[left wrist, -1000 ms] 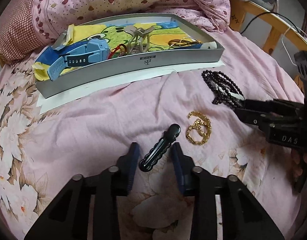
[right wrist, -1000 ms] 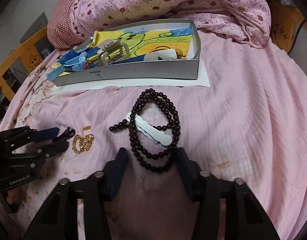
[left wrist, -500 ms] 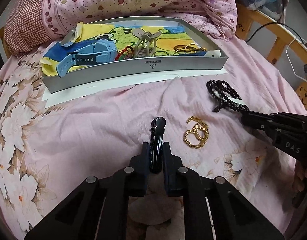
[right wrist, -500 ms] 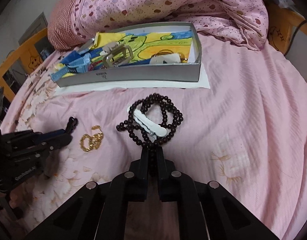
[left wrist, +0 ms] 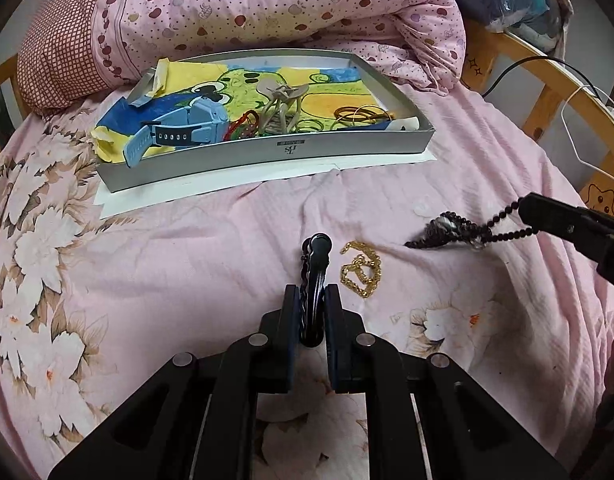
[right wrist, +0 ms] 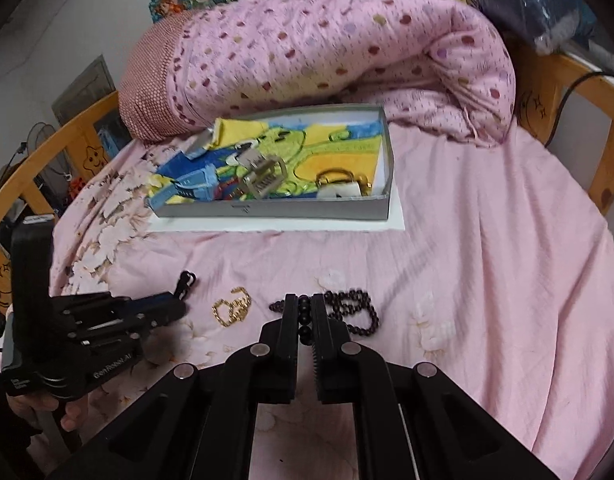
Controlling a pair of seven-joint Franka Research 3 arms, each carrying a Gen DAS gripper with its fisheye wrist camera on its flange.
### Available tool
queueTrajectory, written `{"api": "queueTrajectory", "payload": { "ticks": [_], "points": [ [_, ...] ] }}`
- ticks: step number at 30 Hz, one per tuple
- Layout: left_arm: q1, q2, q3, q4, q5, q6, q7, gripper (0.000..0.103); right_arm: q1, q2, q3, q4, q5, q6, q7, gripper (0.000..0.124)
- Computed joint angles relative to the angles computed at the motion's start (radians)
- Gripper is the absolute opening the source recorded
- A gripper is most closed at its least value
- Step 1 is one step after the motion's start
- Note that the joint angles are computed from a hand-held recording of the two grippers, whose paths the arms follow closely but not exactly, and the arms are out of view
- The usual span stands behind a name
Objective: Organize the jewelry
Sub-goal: 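Close the left tool on the black hair clip while the right tool grasps the bead necklace, then carry the hair clip into the tray with the left tool while the right tool carries the necklace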
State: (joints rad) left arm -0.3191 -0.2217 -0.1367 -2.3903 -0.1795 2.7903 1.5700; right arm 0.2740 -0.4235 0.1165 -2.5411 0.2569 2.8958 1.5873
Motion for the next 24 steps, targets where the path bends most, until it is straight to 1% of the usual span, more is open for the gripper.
{"api": "queueTrajectory", "payload": {
  "ticks": [5, 11, 13, 15, 19, 20, 21, 22, 23, 24],
  "points": [
    [-0.004, -0.006, 0.008, -0.002, -0.02, 0.0, 0.004, 0.01, 0.005, -0.002, -0.006, -0.003, 0.006, 0.002, -0.008, 0.006],
    [-0.009, -0.022, 0.011, -0.001, -0.025, 0.021, 0.01, 0.009, 0.074, -0.022, -0.068, -0.012, 0.093, 0.084, -0.079, 0.006],
    [-0.015, -0.024, 0.018, 0.001, -0.034, 0.029, 0.02, 0.009, 0.114, -0.037, -0.101, -0.015, 0.135, 0.121, -0.121, 0.006],
    [-0.024, -0.026, 0.028, 0.003, -0.052, 0.03, 0.036, 0.009, 0.114, -0.042, -0.099, -0.01, 0.147, 0.14, -0.138, 0.006],
    [-0.033, -0.033, 0.038, 0.006, -0.083, 0.033, 0.054, 0.009, 0.155, -0.053, -0.135, -0.002, 0.202, 0.16, -0.178, 0.006],
    [-0.033, -0.036, 0.039, 0.005, -0.087, 0.035, 0.057, 0.009, 0.161, -0.058, -0.137, -0.003, 0.21, 0.171, -0.188, 0.006],
    [-0.033, -0.038, 0.038, 0.007, -0.087, 0.036, 0.058, 0.009, 0.182, -0.059, -0.151, -0.006, 0.224, 0.198, -0.207, 0.006],
    [-0.033, -0.038, 0.038, 0.009, -0.086, 0.036, 0.06, 0.009, 0.198, -0.048, -0.165, 0.001, 0.232, 0.194, -0.223, 0.006],
    [-0.031, -0.038, 0.036, 0.011, -0.08, 0.033, 0.059, 0.009, 0.178, -0.035, -0.15, 0.012, 0.225, 0.165, -0.219, 0.006],
    [-0.029, -0.038, 0.034, 0.013, -0.076, 0.03, 0.056, 0.009, 0.167, -0.023, -0.142, 0.016, 0.227, 0.16, -0.215, 0.006]
  ]
}}
